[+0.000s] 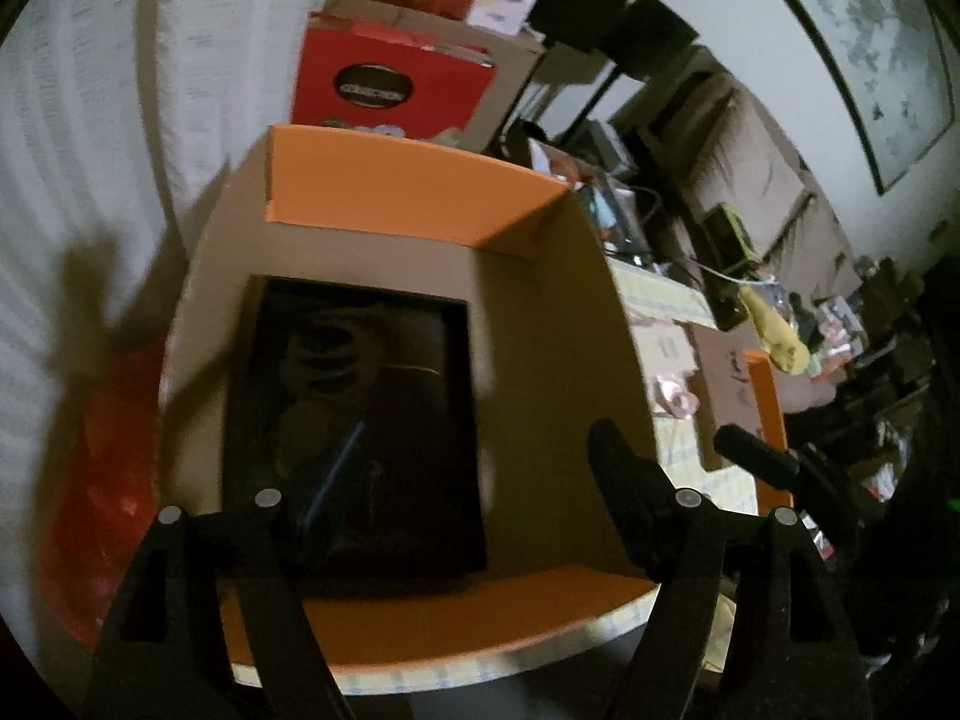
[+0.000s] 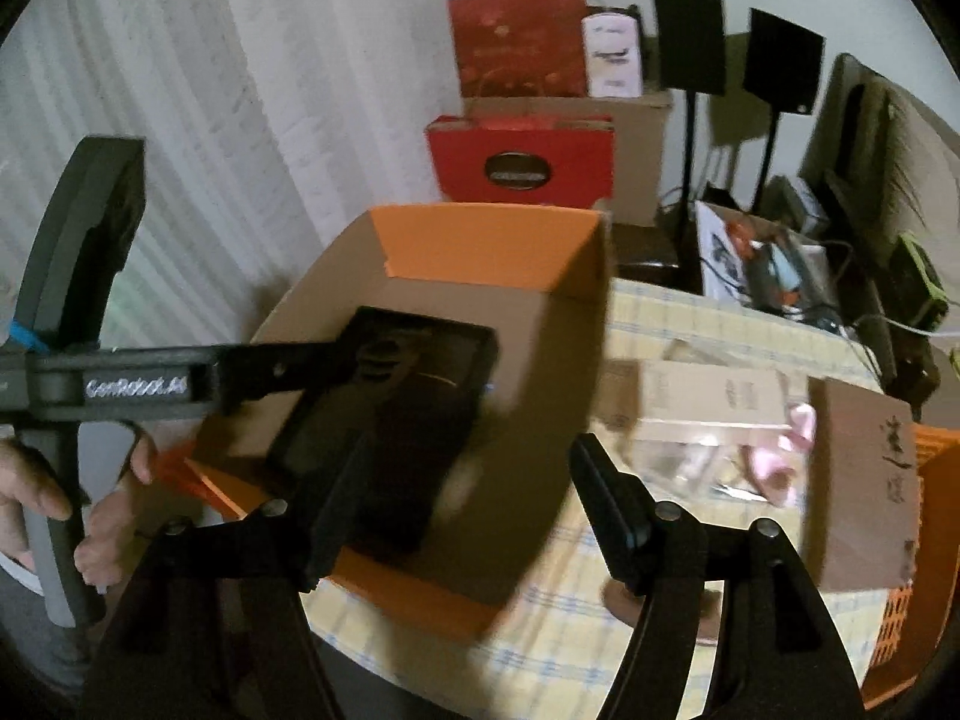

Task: Organize objects
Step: 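Lower the hair claw into the cardboard box onto the black tray and release, then move the right gripper back over the table toward the wooden comb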

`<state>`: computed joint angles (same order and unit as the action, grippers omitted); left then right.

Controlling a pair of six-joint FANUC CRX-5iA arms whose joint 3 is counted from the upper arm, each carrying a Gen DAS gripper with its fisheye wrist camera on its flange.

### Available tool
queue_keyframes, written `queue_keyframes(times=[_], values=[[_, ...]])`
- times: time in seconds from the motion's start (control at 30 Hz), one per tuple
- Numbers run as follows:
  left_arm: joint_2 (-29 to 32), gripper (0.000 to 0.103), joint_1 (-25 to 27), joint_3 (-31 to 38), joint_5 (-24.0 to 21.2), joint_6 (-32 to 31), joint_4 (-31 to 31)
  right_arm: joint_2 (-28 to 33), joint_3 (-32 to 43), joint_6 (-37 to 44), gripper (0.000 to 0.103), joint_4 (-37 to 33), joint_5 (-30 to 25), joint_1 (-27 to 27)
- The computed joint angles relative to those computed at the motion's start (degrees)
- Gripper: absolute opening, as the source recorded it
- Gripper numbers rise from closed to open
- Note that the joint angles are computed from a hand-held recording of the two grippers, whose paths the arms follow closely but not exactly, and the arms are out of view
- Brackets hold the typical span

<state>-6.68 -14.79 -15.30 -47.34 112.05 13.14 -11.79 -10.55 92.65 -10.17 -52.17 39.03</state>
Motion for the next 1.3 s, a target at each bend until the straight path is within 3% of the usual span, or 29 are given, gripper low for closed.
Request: queue_keyframes(times=[0.27,0.53,0.63,0.8,0.97,1.3], values=[[1.7,0.082,-8.1,5.5,-1.1,10.0,-11.1,-3.5,-3.2,0.0,0.071,1.2,0.8,-4.9],[4.5,0.089,-14.7,10.8,-3.7,17.3,-19.6,-6.1,-6.1,-1.4,0.079,4.1,2.4,-8.5],[5.2,0.099,-17.1,12.6,-4.4,20.0,-22.8,-6.7,-6.8,-1.6,0.083,4.7,3.1,-9.5],[6.7,0.101,-20.9,16.3,-7.4,23.2,-29.1,-7.1,-7.7,-2.2,0.087,5.6,4.0,-11.5],[8.5,0.101,-23.5,18.6,-8.6,24.7,-31.4,-7.5,-8.6,-2.3,0.097,5.7,4.8,-13.7],[12.9,0.101,-27.2,22.2,-9.7,25.1,-32.3,-8.1,-11.3,-2.3,0.098,8.2,6.4,-16.2]])
